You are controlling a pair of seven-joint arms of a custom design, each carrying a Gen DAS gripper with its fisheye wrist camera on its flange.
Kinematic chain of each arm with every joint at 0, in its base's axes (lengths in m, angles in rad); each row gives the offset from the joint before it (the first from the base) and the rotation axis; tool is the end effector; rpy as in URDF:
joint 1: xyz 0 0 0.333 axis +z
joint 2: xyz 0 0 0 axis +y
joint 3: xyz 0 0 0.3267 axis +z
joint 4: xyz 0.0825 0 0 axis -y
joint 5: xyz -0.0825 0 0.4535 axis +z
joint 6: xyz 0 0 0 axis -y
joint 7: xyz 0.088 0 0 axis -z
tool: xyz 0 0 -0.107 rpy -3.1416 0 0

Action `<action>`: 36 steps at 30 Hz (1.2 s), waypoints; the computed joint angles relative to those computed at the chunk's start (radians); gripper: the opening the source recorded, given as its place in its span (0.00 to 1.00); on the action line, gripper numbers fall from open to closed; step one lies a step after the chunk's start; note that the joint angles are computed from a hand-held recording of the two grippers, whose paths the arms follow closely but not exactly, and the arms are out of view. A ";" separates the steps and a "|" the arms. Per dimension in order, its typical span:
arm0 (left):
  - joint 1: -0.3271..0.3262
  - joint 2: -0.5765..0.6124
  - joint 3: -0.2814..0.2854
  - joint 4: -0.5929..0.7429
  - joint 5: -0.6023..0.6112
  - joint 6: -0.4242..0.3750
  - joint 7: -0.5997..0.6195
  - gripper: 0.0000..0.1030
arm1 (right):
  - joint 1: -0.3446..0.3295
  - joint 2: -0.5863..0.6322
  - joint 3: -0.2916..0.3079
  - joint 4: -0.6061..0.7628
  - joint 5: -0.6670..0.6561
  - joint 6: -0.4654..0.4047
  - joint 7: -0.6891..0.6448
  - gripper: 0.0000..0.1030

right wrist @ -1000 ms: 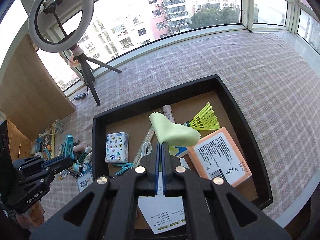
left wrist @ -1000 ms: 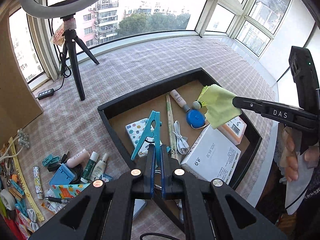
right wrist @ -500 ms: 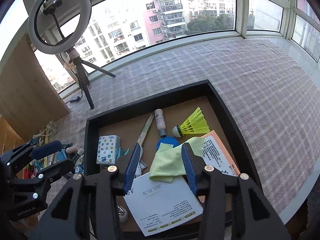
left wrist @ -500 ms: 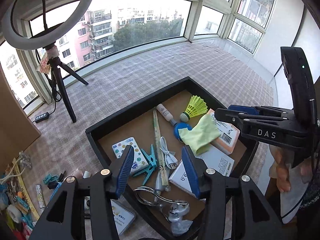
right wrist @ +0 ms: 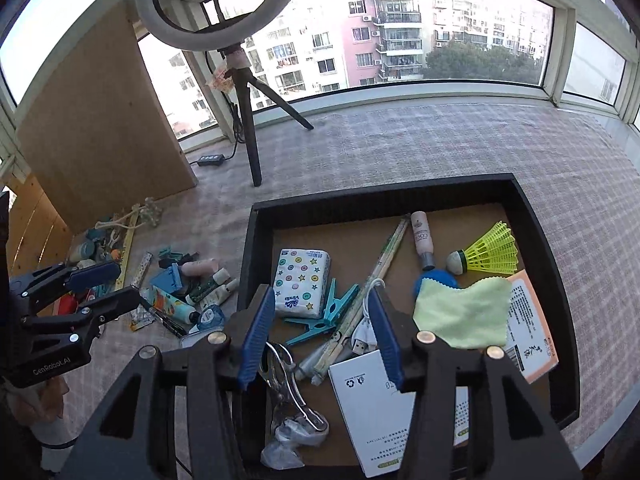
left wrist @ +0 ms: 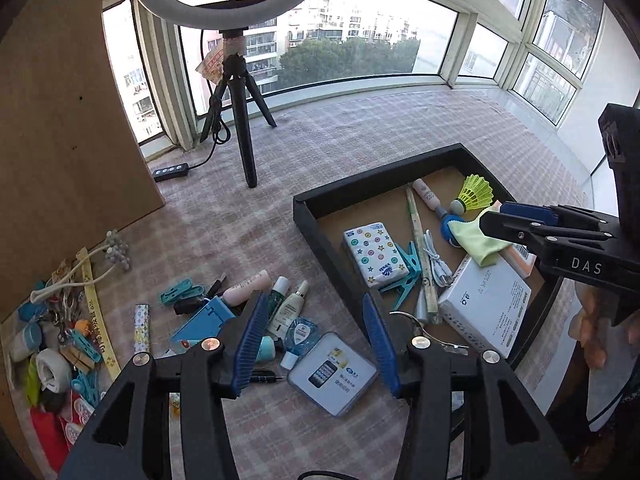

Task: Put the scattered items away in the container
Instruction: 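Carry the cloth and clothespin over the black tray and release both, then lower the right tool and grasp the blue orange-print tube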

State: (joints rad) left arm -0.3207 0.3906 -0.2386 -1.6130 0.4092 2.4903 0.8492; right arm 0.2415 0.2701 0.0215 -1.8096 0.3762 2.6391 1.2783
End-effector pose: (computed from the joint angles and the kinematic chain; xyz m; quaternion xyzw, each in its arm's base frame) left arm 0.6667 -0.3923 0.4421 -0.6594 0.7008 -0.2254 0.1525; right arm 0.7109 0.1805 0.4314 -0.7597 0.5757 -0.1007 0.2851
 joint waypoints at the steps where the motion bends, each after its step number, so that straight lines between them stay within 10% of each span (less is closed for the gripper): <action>1: 0.013 -0.033 0.004 -0.050 -0.011 0.006 -0.013 0.46 | 0.003 0.003 0.012 0.000 0.007 0.002 -0.024 0.47; 18: 0.147 -0.565 0.066 -0.758 -0.023 0.035 -0.258 0.46 | 0.133 0.080 0.061 0.083 -0.047 -0.124 -0.146 0.47; 36: 0.141 -0.404 0.060 -0.659 -0.167 0.119 -0.044 0.44 | 0.189 0.323 0.038 0.389 -0.153 -0.335 -0.152 0.42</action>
